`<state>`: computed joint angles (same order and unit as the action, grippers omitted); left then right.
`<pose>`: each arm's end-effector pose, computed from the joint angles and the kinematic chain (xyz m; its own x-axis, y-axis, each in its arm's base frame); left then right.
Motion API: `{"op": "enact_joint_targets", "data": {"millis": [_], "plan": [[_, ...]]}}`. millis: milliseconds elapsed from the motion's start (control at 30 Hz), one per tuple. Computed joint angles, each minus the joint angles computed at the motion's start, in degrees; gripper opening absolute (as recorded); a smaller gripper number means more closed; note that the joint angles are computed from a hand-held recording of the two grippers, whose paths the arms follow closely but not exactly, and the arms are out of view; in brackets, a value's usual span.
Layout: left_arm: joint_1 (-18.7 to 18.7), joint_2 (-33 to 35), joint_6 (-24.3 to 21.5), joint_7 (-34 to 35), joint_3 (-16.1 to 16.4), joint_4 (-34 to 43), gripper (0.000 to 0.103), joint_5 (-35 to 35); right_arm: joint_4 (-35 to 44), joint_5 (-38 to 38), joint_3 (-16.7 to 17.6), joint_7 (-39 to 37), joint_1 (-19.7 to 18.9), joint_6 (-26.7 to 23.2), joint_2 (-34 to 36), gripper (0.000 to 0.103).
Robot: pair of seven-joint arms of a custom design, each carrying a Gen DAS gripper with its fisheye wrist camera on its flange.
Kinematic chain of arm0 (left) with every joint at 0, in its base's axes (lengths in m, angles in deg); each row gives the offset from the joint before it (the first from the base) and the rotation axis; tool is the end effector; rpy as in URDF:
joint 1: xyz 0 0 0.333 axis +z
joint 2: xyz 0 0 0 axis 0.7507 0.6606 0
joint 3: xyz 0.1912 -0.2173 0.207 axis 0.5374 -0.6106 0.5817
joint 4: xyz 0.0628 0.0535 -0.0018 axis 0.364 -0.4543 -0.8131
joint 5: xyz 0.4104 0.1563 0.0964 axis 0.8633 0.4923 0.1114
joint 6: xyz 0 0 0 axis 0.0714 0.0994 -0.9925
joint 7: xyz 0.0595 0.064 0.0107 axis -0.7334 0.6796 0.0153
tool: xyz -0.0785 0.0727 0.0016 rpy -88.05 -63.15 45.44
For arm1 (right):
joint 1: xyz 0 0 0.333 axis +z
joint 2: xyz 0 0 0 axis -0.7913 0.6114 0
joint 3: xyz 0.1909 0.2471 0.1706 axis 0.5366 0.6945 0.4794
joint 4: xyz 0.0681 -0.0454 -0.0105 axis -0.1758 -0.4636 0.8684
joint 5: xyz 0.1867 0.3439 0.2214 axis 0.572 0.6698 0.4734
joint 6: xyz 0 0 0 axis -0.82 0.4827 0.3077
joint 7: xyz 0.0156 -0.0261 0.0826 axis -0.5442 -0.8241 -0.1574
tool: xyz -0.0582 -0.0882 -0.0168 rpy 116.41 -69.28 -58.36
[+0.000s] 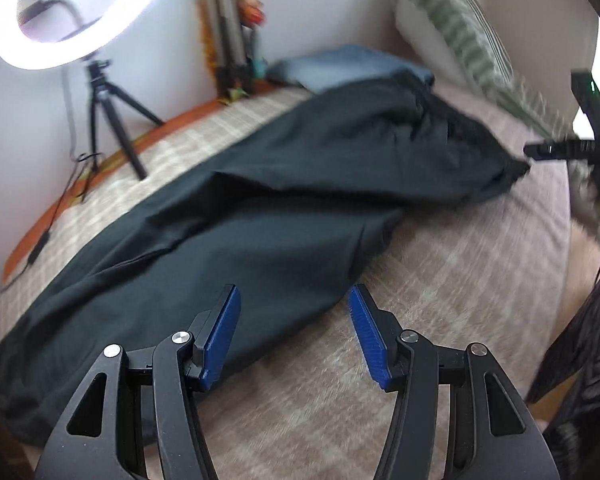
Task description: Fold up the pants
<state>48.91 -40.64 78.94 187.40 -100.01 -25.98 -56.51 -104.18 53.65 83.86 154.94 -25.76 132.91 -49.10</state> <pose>0.7192 -0.1226 0.4996 -0.5825 -0.8070 -0.0974 -0.6049 0.5104 -0.6112 0.6212 0.3530 0.4804 -0.1887 -0.9407 -0.2820 -0.7749 0.3190 -0.5457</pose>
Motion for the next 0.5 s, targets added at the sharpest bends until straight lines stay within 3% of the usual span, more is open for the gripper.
{"op": "enact_joint_targets", "data": {"millis": [167,233,267,333,433,500], "plan": [[-2.4,2.6,1.1,-2.9,1.0,1.0,0.056,7.3,-3.3,13.7,2.9,-9.0,-3.6,8.0,0.9,0.077],[-3.0,3.5,1.7,-4.1,1.5,1.3,0.056,9.9,-3.1,18.5,4.3,-13.9,-4.8,10.0,2.1,0.055],[-3.0,4.0,1.9,-4.5,1.5,1.7,0.056,10.6,-3.1,24.4,7.0,-19.3,-7.1,11.9,2.9,0.028],[-2.6,4.7,1.6,-5.2,1.3,2.2,0.056,10.9,-3.3,36.1,12.2,-29.4,-11.4,16.2,4.0,0.024],[-1.8,5.7,1.0,-5.7,0.8,3.0,0.056,10.5,-2.7,39.6,12.3,-32.6,-11.5,19.9,4.4,0.016],[-1.0,6.1,0.8,-4.7,0.1,3.2,0.056,9.5,-1.3,47.8,18.3,-39.8,-16.6,22.3,5.1,0.015]]}}
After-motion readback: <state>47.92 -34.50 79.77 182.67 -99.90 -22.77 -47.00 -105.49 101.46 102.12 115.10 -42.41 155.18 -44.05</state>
